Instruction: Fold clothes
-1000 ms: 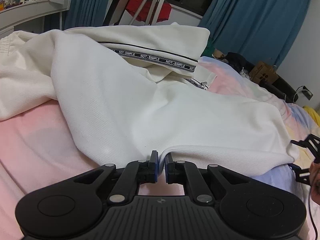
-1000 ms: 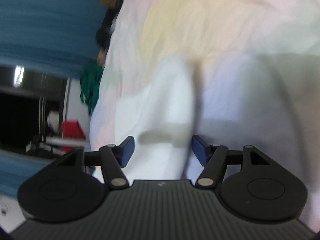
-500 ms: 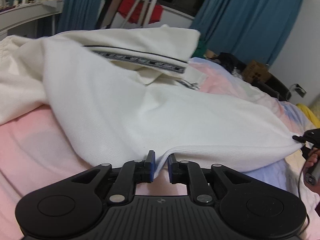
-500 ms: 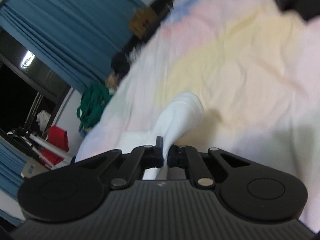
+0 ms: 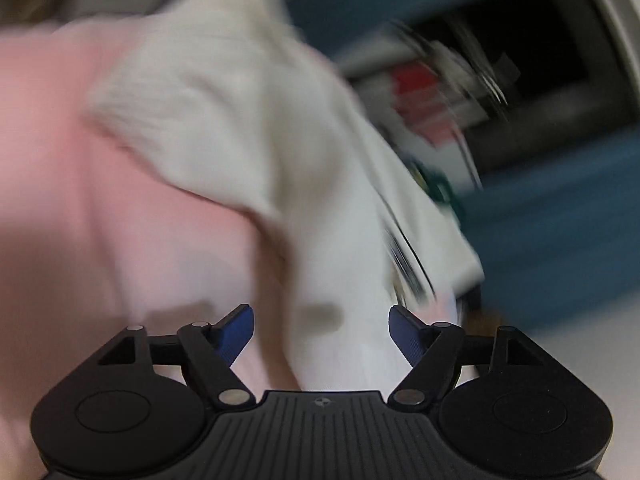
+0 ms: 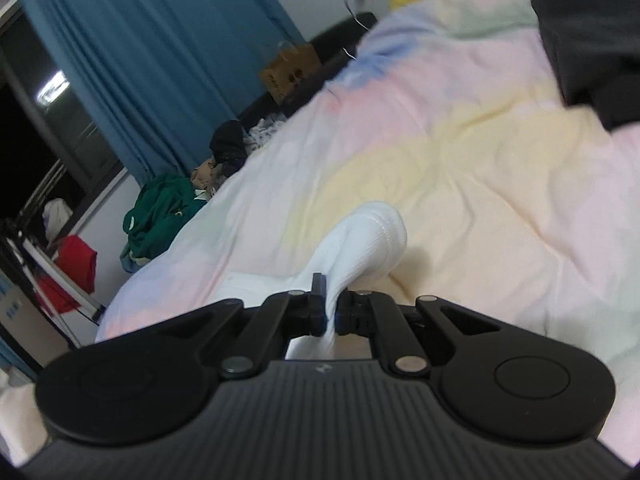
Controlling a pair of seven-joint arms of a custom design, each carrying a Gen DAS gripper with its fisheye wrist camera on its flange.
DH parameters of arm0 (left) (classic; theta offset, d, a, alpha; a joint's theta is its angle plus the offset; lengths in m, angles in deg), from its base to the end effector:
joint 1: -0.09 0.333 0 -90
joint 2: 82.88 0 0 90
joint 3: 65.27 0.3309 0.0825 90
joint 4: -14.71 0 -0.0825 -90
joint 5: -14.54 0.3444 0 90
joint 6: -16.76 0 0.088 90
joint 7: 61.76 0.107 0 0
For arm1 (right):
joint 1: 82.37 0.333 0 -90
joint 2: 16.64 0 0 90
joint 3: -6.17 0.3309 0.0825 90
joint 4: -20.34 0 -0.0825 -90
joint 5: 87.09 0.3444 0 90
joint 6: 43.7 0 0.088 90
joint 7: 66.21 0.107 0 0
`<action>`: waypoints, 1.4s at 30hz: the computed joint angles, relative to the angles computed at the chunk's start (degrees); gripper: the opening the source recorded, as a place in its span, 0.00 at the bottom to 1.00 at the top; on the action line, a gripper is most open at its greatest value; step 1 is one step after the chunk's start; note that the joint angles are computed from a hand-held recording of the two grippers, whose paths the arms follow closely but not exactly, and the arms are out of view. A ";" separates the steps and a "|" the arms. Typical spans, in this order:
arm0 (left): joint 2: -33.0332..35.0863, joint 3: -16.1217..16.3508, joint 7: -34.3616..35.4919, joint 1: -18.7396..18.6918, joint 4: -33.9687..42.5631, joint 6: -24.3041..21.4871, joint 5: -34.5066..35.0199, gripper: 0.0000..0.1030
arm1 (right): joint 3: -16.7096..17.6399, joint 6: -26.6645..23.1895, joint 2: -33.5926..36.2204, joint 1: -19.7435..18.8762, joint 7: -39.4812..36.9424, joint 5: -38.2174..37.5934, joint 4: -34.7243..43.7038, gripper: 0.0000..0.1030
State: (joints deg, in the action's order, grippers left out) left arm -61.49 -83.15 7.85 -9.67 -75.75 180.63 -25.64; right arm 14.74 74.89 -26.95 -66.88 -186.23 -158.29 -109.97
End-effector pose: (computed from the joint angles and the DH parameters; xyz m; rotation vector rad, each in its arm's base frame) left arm 0.6339 -0.2478 0.5567 2.2248 -1.2628 1.4048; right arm 0.4429 0.1475 0.4942 -0.0565 2.2299 -1.0307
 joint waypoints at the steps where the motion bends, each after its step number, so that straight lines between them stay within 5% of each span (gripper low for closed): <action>1: 0.38 0.60 -3.31 0.01 -0.84 2.42 -2.03 0.74 | -0.06 0.09 -0.11 -0.04 0.28 0.07 0.01 0.05; 4: 1.80 5.06 -17.37 -1.80 -1.70 5.59 0.19 0.73 | -0.21 0.61 -0.47 -0.23 1.13 0.66 -0.38 0.05; 7: 3.49 5.36 -21.23 -1.99 -1.34 11.57 0.60 0.72 | 0.36 -1.17 0.14 0.04 -0.76 1.19 0.57 0.05; 10: 5.12 13.87 -29.59 -7.58 1.09 10.79 10.27 0.67 | 0.46 -2.40 0.73 0.33 -1.08 0.78 1.18 0.05; 13: 6.17 17.50 -35.55 -8.81 3.27 6.04 15.29 0.36 | 0.00 -1.21 0.05 0.25 1.21 -0.28 -0.01 0.05; 16: 6.07 13.82 -35.00 -4.97 4.41 2.81 15.97 0.23 | -0.42 0.63 -0.90 -0.14 3.14 -0.65 -1.56 0.05; 18: 3.93 14.24 -36.93 -4.49 2.38 4.11 18.18 0.18 | -0.59 1.88 -1.59 -0.51 4.54 -0.83 -2.58 0.05; 26: -4.86 11.96 -32.16 2.65 2.96 -6.23 23.37 0.07 | 0.51 2.33 -4.36 -1.16 7.07 0.14 -5.48 0.05; 31: -9.37 8.53 -22.59 9.60 1.67 -13.21 12.26 0.07 | 3.53 -5.81 -5.29 0.16 3.56 2.97 -4.50 0.05; 37: -7.80 10.69 -20.63 10.38 7.76 -27.09 17.01 0.07 | 5.93 -19.94 -4.58 3.95 -1.74 10.66 -0.26 0.05; 42: -5.27 11.73 -21.35 9.03 10.43 -34.56 24.21 0.08 | -0.10 -8.19 -7.41 4.09 -5.49 26.39 -4.01 0.06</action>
